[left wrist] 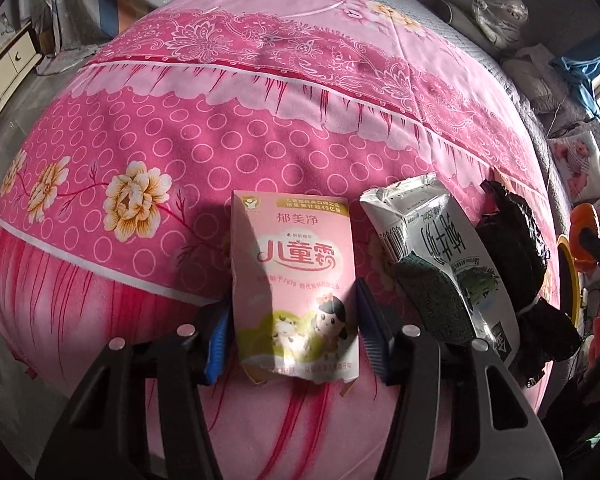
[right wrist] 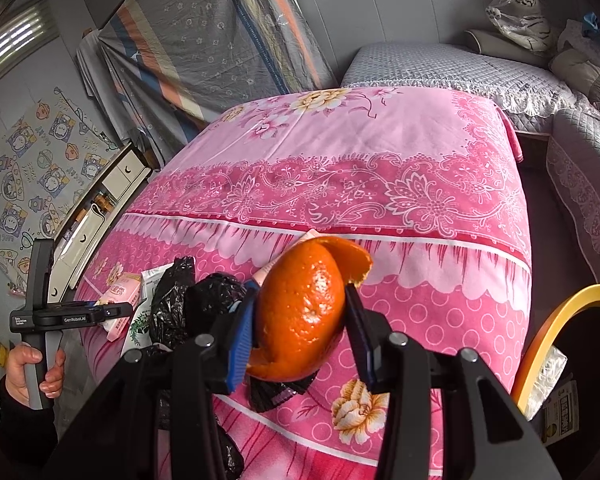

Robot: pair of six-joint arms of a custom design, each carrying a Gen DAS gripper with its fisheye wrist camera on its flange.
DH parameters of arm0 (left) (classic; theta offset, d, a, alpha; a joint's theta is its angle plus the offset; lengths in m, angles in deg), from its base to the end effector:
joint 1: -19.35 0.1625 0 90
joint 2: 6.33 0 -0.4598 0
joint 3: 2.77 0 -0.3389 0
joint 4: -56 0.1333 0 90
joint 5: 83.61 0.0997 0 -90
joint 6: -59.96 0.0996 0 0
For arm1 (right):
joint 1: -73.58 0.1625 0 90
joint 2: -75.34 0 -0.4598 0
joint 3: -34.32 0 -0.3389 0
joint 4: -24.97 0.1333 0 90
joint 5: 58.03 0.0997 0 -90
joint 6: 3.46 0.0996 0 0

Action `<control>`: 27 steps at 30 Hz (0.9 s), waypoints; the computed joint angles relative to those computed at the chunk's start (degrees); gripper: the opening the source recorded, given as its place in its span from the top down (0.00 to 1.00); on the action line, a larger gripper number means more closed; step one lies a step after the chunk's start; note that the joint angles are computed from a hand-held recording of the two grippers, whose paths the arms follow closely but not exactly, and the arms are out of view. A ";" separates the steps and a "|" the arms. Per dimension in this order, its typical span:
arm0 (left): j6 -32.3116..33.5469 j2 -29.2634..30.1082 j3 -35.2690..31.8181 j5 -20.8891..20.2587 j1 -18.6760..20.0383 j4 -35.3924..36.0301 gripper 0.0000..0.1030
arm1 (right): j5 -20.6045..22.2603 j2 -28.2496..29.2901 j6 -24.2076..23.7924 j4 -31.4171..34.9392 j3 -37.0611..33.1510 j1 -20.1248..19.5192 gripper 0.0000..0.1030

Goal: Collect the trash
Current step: 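Drop the pink packet into the bin with left tool while right tool drops orange peel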

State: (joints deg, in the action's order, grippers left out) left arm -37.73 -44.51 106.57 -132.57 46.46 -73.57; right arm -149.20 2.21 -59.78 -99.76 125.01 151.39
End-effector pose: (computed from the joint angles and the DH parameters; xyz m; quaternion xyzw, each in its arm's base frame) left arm -0.3692 -0.4122 0.0098 -0.1784 0.8885 -0.2895 0.3082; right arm 0.0056 -0.5958 0.4346 0.3700 -0.9169 0.1177 0.0924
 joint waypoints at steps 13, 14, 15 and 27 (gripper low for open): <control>-10.87 1.07 -8.95 9.64 -7.90 26.88 0.59 | 0.80 -1.32 -0.04 0.36 0.01 -0.54 0.61; -11.92 1.48 -10.31 10.73 -8.45 29.74 0.59 | 0.89 -1.50 0.02 0.56 0.04 -0.60 0.61; -13.00 2.03 -11.86 11.90 -8.83 32.82 0.59 | 0.90 -1.63 -0.01 0.70 0.09 -0.64 0.61; -5.88 8.26 -24.70 23.46 -7.83 38.94 0.58 | 3.71 -3.52 -0.10 -2.62 -0.04 -1.82 0.61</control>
